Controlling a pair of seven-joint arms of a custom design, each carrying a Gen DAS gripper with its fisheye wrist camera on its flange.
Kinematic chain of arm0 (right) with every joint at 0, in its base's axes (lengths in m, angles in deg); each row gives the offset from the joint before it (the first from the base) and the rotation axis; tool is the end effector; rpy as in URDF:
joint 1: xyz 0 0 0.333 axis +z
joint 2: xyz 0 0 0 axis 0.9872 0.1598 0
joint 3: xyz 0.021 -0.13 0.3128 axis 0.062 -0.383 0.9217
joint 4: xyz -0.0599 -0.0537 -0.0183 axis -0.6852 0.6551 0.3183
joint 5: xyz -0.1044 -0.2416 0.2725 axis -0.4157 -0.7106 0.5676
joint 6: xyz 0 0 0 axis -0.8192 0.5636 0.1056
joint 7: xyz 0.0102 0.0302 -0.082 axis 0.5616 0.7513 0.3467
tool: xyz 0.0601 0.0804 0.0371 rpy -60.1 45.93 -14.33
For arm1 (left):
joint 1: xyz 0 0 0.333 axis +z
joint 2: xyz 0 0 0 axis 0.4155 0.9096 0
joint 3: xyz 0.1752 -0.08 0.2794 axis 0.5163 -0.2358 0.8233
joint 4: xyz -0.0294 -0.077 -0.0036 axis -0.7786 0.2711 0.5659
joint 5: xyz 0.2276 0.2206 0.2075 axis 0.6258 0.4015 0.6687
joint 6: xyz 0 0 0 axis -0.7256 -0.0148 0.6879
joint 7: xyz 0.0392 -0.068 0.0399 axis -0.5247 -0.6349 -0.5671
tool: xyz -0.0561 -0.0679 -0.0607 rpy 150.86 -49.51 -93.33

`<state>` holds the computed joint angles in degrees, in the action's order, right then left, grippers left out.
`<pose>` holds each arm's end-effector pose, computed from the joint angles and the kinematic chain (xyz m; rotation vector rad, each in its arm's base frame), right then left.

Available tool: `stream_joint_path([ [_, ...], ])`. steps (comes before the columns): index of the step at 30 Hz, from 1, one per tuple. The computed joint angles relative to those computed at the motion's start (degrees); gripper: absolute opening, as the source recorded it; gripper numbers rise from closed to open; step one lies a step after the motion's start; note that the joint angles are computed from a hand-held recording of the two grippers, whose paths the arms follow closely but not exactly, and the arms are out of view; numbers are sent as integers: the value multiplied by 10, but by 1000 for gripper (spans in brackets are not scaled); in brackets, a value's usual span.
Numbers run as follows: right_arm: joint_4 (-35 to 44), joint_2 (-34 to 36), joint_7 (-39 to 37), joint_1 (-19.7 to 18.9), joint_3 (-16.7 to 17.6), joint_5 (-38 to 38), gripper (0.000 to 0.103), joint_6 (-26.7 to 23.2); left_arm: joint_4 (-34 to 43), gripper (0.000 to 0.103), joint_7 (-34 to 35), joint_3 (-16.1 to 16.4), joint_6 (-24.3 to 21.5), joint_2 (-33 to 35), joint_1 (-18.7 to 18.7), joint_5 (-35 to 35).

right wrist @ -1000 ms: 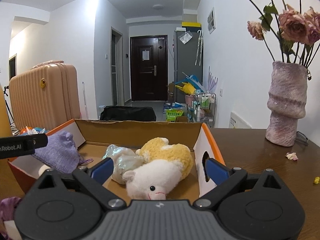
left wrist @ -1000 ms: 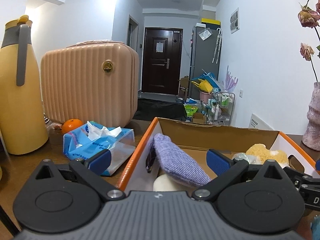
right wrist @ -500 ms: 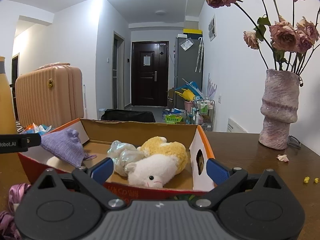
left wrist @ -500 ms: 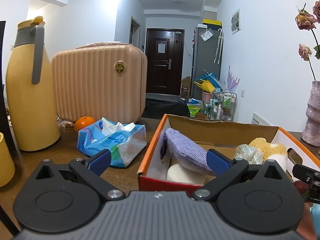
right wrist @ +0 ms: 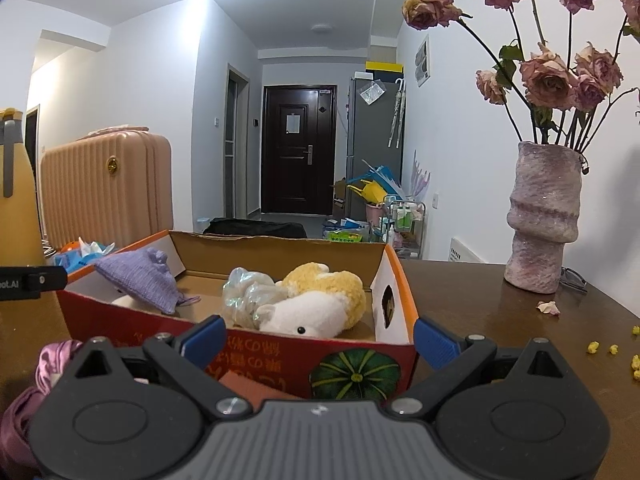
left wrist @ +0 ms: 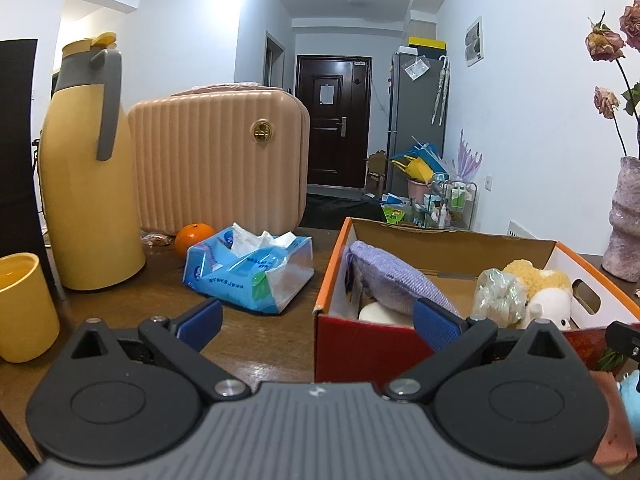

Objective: Organize soft objects
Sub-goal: 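Move both tools back from the box toward the pile of soft items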

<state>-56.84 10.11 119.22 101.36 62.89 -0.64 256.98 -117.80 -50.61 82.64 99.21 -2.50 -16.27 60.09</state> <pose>0.6567 0.2912 0.4502 -1.6526 1.0806 -0.7975 0.5788 -0.4603 0.4634 -1.7208 1.0266 -0.7577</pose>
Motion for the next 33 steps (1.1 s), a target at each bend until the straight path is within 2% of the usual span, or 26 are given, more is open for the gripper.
stream_joint_path([
  [8, -15, -7, 3, -3, 3, -3, 103, 8, -44, 103, -17, -12, -8, -27, -4, 10],
  [18, -98, -52, 27, -26, 24, -33, 103, 42, -86, 103, -32, -35, -11, -56, -1, 22],
  [33, -181, -103, 62, -32, 26, -71, 103, 77, -143, 103, -51, -65, -16, -93, -1, 41],
])
